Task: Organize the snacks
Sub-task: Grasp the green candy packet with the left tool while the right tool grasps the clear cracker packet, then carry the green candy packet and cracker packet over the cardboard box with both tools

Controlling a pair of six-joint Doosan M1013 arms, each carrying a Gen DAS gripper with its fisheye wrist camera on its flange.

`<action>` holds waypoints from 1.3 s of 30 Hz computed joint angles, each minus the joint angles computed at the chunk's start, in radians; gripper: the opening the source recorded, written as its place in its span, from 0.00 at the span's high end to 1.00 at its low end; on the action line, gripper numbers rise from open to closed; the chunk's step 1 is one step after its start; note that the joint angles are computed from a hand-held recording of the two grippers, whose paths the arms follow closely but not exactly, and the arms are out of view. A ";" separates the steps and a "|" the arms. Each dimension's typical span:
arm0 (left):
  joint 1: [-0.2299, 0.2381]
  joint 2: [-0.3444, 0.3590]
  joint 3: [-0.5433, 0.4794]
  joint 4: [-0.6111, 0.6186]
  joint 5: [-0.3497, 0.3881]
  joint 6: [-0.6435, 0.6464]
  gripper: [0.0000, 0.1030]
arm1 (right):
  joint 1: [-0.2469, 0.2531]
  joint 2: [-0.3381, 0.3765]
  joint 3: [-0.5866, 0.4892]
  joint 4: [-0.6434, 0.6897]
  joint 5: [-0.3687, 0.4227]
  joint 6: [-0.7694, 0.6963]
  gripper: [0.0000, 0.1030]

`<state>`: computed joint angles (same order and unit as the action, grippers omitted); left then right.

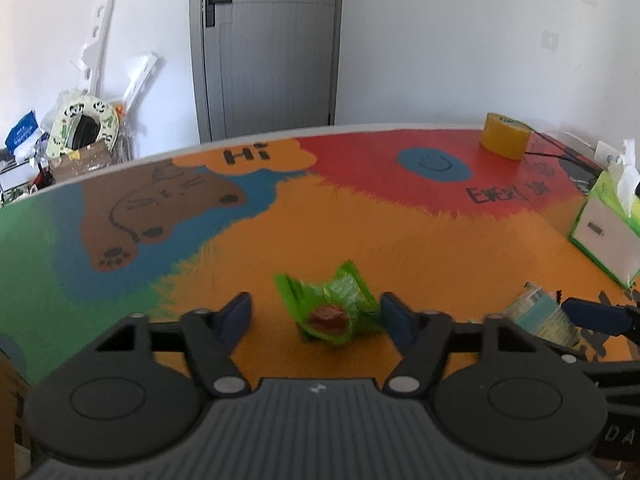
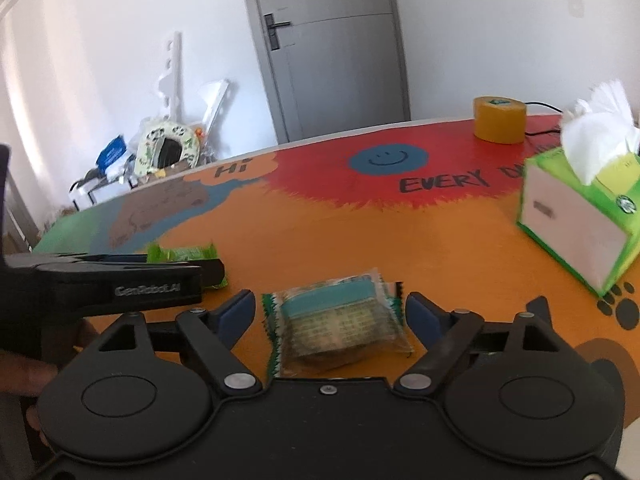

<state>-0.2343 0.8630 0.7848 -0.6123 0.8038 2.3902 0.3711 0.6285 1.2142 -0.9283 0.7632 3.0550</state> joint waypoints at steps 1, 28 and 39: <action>0.001 -0.005 0.012 -0.013 -0.017 0.016 0.47 | 0.001 0.005 -0.007 0.005 0.008 -0.015 0.20; 0.086 -0.135 0.172 -0.232 0.005 0.110 0.75 | 0.074 -0.035 0.020 -0.164 0.051 0.212 0.50; 0.127 -0.190 0.230 -0.335 -0.008 0.180 0.75 | 0.109 -0.045 0.014 -0.264 0.053 0.291 0.50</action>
<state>-0.1078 0.6731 1.0144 -0.9475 0.7960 2.5703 0.4798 0.5834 1.2278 -1.1922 0.8162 3.3461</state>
